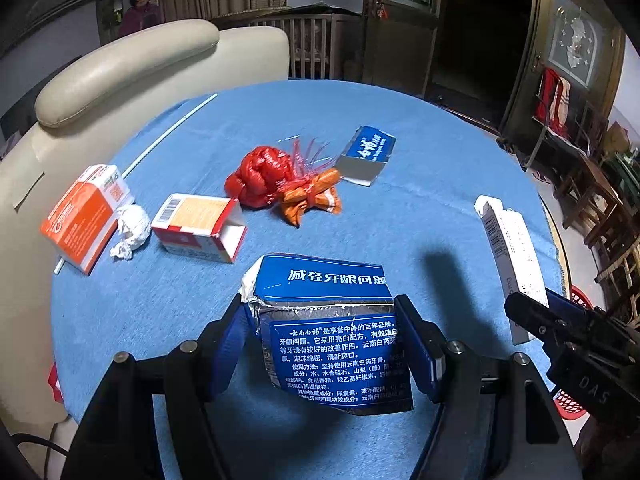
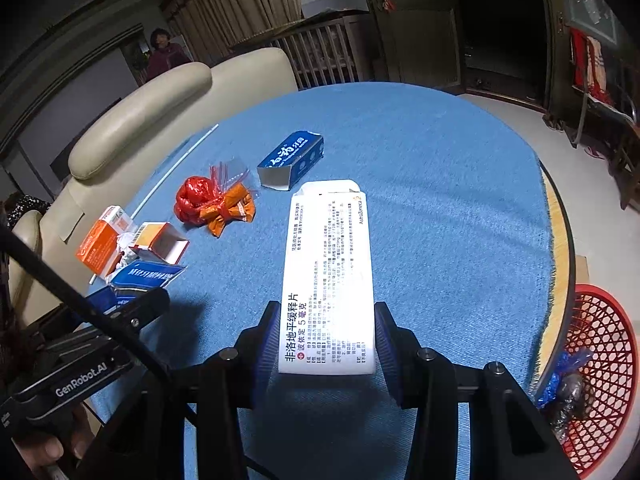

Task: Collect trash
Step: 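Carry the blue box and white box toward the red basket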

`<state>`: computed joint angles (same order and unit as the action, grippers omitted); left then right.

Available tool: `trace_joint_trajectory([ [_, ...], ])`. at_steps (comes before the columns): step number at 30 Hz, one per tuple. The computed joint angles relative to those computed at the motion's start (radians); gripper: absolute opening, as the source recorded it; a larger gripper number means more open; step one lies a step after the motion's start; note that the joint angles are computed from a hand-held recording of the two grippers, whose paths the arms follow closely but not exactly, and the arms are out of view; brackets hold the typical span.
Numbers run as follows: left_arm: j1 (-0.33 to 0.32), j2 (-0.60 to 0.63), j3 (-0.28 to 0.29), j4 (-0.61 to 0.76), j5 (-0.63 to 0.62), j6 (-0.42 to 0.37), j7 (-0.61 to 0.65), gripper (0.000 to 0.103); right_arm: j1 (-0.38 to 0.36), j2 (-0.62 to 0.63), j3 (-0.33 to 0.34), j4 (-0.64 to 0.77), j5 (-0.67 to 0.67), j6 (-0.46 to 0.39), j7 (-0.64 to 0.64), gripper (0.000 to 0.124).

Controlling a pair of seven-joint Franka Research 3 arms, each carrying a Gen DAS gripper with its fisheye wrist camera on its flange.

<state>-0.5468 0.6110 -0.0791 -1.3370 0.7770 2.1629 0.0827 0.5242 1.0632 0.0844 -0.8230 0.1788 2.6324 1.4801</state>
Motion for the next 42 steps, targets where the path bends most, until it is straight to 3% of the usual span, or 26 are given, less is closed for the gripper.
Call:
trace_joint_trajectory([
  [15,-0.02,0.103,0.017,0.164,-0.038,-0.002,0.098,0.073,-0.038,-0.128,-0.01,-0.222,0.024,0.129,0.027,0.048],
  [30,-0.037,0.132,0.034,0.223,-0.053,-0.027,0.132,0.073,-0.045,-0.149,-0.006,-0.253,0.023,0.148,0.023,0.048],
  [42,-0.059,0.286,0.046,0.477,-0.12,-0.062,0.258,0.073,-0.069,-0.243,-0.03,-0.407,0.03,0.23,0.062,0.048],
])
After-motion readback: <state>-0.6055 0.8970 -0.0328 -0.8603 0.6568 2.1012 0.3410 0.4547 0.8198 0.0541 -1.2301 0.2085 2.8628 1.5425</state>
